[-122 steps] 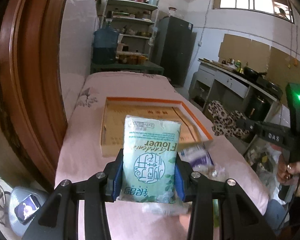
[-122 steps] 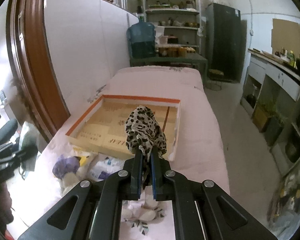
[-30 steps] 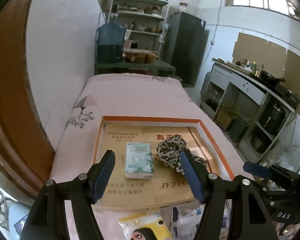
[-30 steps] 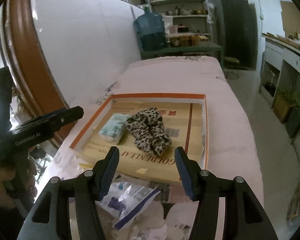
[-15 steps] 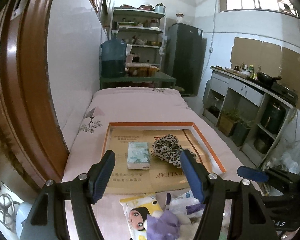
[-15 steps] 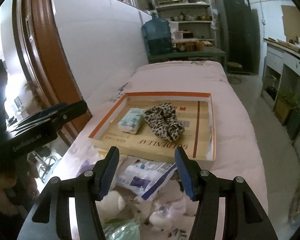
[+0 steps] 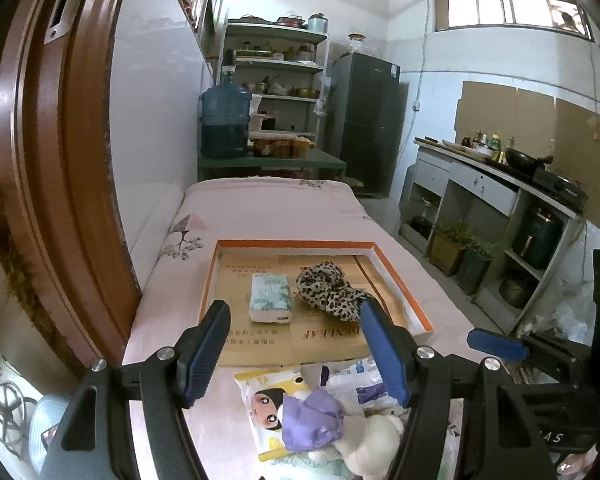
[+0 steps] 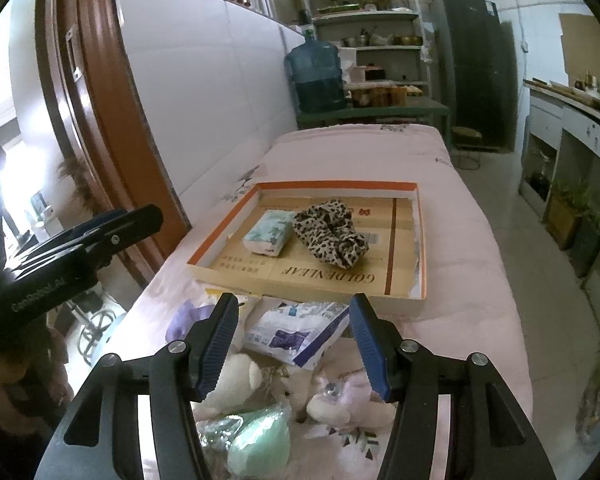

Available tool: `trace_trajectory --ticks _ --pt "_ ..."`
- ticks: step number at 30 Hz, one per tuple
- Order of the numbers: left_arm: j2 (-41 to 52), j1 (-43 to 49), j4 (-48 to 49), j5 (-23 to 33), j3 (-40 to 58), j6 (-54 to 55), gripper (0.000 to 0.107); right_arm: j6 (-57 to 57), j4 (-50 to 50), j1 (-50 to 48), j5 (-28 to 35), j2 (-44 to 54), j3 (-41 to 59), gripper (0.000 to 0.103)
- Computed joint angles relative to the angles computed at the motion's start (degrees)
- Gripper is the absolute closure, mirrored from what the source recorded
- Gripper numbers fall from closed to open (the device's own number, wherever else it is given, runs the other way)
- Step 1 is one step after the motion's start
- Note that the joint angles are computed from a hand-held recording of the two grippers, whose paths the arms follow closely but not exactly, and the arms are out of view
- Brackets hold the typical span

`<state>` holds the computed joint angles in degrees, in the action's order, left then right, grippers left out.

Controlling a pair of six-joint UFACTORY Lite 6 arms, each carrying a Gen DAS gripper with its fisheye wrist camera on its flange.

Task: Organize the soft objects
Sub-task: 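Move both tools back over the remaining pile of soft items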

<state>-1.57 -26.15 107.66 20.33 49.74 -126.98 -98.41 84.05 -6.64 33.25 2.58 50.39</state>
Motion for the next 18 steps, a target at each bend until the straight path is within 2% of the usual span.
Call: trace_trajectory --ticks 8,18 --pt "-4.36 -1.47 0.06 1.13 -5.26 -1.52 0.04 -0.79 -0.95 -1.46 1.33 -5.05 -4.72 0.044" --pt "-10.51 -3.34 8.21 3.52 -14.71 -12.4 0.04 -5.14 0.0 -2.83 2.35 -10.44 -13.55 0.044"
